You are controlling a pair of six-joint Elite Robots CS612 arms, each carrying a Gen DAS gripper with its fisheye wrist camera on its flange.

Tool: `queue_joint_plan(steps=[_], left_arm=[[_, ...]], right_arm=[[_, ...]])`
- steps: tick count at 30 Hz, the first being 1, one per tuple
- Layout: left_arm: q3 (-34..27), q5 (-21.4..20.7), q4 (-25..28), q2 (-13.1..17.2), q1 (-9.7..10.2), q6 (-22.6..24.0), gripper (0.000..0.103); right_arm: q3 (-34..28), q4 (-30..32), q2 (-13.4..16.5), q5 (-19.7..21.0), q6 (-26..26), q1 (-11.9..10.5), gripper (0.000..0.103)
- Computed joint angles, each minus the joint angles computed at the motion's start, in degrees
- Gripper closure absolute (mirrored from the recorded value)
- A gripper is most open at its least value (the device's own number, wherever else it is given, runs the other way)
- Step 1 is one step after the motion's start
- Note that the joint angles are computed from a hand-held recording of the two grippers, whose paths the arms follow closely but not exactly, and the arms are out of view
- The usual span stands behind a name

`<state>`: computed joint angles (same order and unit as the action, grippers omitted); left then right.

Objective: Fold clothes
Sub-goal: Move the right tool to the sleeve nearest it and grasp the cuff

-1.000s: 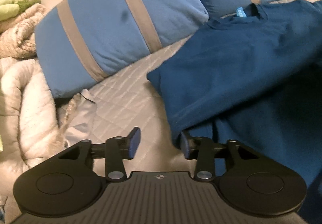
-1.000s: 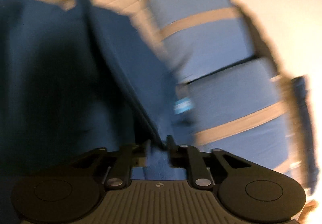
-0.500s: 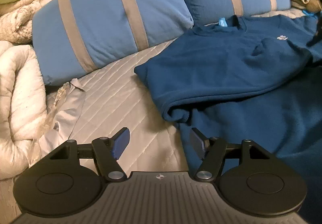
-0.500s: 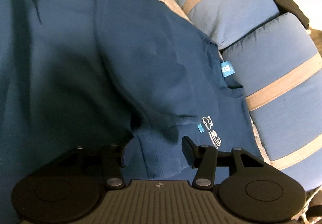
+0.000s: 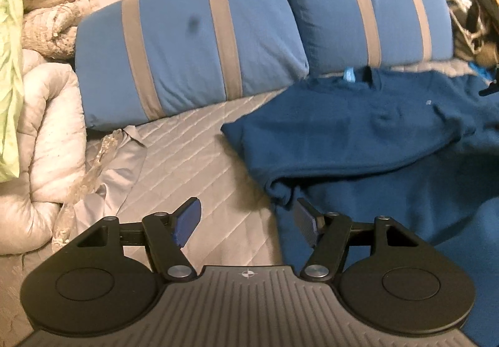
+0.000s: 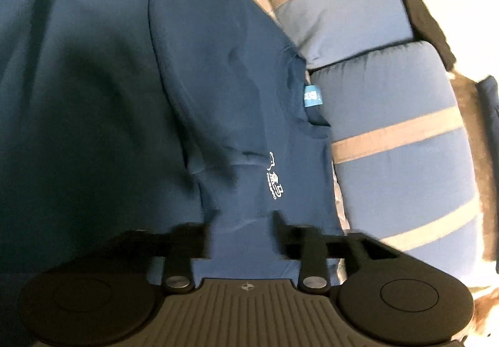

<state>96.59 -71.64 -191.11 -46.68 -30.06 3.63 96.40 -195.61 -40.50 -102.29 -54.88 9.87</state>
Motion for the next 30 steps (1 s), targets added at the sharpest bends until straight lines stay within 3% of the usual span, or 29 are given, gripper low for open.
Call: queue_joint_plan(steps=[3, 6, 10, 21, 30], left_arm=[[0.3, -0.8, -0.5, -0.7, -0.37, -1.1, 0.038], [0.5, -1.2, -0.5, -1.5, -0.98, -2.2, 0.036], [0.4, -1.6, -0.1, -2.1, -1.90, -4.6, 0.031], [-0.4, -6.0, 2.8, -1.6, -4.36, -6.1, 0.031], [-0.7, -8.2, 5.2, -0.1, -5.09, -6.8, 0.031]], right_arm=[[1.4, -2.6, -0.7, 0.9, 5.6, -0.6, 0.031], [3.1, -6.2, -1.5, 2.2, 11.3, -1.5, 0.011], [5.1, -10.6, -2.5, 3.3, 19.5, -2.7, 0.001], [12.8, -13.8, -6.6, 4.8, 43.1, -7.5, 0.000], [20.8, -15.4, -8.1, -0.8, 60.2, -13.2, 0.003]])
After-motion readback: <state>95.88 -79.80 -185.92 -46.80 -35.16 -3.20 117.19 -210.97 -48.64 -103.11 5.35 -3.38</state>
